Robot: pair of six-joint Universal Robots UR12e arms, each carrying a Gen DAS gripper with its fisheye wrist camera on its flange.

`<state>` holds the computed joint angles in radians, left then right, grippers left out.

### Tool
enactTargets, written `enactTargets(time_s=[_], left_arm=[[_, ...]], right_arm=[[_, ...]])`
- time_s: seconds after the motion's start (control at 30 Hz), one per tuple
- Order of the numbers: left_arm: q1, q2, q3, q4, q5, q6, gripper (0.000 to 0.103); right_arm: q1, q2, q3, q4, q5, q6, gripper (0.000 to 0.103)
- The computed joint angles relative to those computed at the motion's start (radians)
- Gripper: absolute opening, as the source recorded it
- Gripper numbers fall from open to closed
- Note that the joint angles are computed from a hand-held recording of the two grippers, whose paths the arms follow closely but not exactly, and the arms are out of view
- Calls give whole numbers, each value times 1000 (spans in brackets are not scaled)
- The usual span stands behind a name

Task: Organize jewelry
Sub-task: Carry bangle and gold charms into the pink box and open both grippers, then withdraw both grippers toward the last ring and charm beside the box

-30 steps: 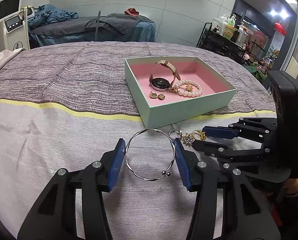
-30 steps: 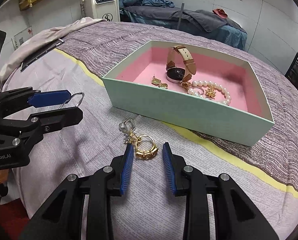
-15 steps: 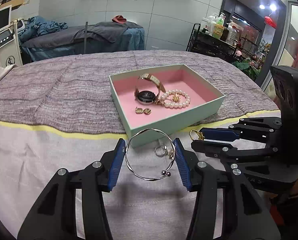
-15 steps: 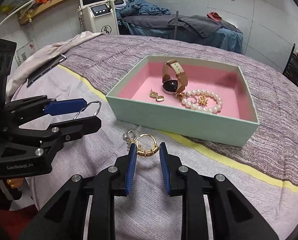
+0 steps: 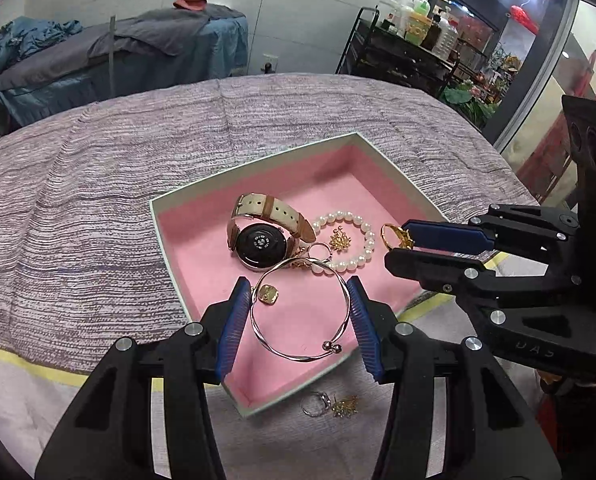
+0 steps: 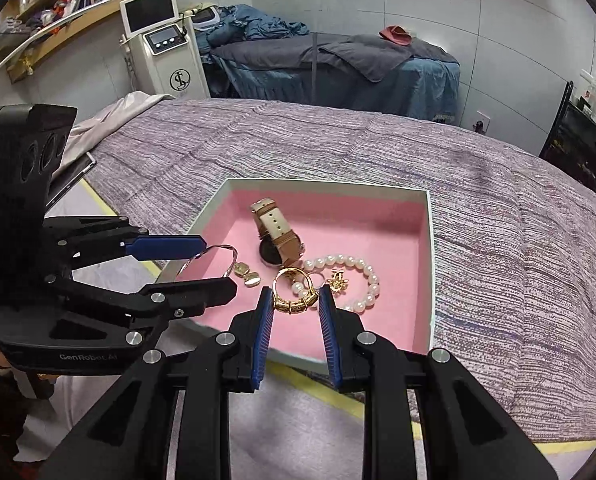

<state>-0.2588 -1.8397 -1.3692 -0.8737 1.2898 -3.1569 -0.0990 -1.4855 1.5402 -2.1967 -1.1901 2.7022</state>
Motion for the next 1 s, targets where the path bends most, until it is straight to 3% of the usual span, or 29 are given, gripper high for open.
enactTargets(time_s=[0.27,0.67,0.73,0.9,1.0], left_arm=[[-8,-49,68,-108,33,60,50],[-32,-54,62,-80,122,117,50],[-36,-46,52,-58,151,117,52],[-42,-12,11,31,213,118,69],[-55,18,-32,106,290,128,78]], right_arm=[[23,56,-56,63,-88,-19,23],[34,58,-31,4,-128,14,24],[31,49,-19,-24,-130,26,33],[21,18,20,-127,-136,75,52],[20,-9,55,-205,-163,95,62]])
